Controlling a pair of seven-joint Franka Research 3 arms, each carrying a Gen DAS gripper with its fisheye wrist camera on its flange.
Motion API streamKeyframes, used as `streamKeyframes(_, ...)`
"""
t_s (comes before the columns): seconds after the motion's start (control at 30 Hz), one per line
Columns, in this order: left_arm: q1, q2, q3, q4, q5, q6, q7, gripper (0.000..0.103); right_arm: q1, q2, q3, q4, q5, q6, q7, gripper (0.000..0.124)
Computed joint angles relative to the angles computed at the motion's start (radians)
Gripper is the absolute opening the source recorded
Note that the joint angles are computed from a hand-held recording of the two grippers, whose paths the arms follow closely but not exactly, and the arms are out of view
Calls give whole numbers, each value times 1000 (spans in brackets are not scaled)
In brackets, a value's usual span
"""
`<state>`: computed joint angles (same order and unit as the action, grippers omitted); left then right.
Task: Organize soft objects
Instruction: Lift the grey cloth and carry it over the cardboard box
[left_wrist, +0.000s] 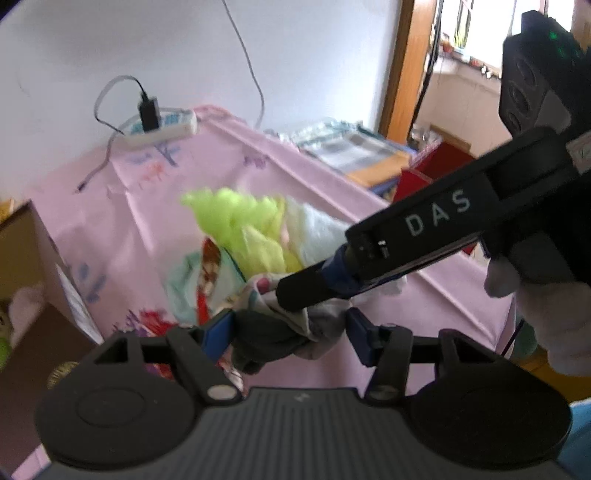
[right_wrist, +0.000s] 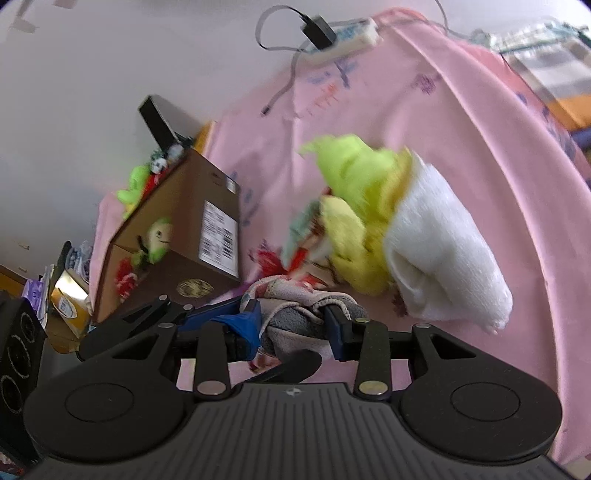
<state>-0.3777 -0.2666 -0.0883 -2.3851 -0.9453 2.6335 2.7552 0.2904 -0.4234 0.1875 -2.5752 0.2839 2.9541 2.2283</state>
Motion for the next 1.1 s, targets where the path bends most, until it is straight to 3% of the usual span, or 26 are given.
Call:
streamKeyframes(0.1,2,-28,28,5,-55,-2,35,55,-12,15,22,33,-26,20,4,21)
streamKeyframes(0.2,18,-43,53,26,-96,-15,50,55,27,64,0,83,-17,54,-41,21)
streamKeyframes(0.33,40,-53,67,35,-140,20,84,55,20,144,19,169,-43,96,-59,21)
streamKeyframes(0.4,51,-56,75,38,-151,35,99,55,54,189,-4,214,-22,108,-95,21)
streamKeyframes(0.53,79,-46,92,57,-165,53,113,55,108,270,-34,310,19,108,-186,21)
streamKeyframes(0.7,130,-1,107,99,-170,56,105,55,106,383,-19,439,-44,92,-197,21)
streamKeyframes(0.93,240,117,101,204,-128,-43,15,55,154,543,-65,663,-206,-64,-154,21)
streamKeyframes(1.1,339,216,77,306,-29,-204,-127,55,190,667,-98,890,-310,-331,-153,21)
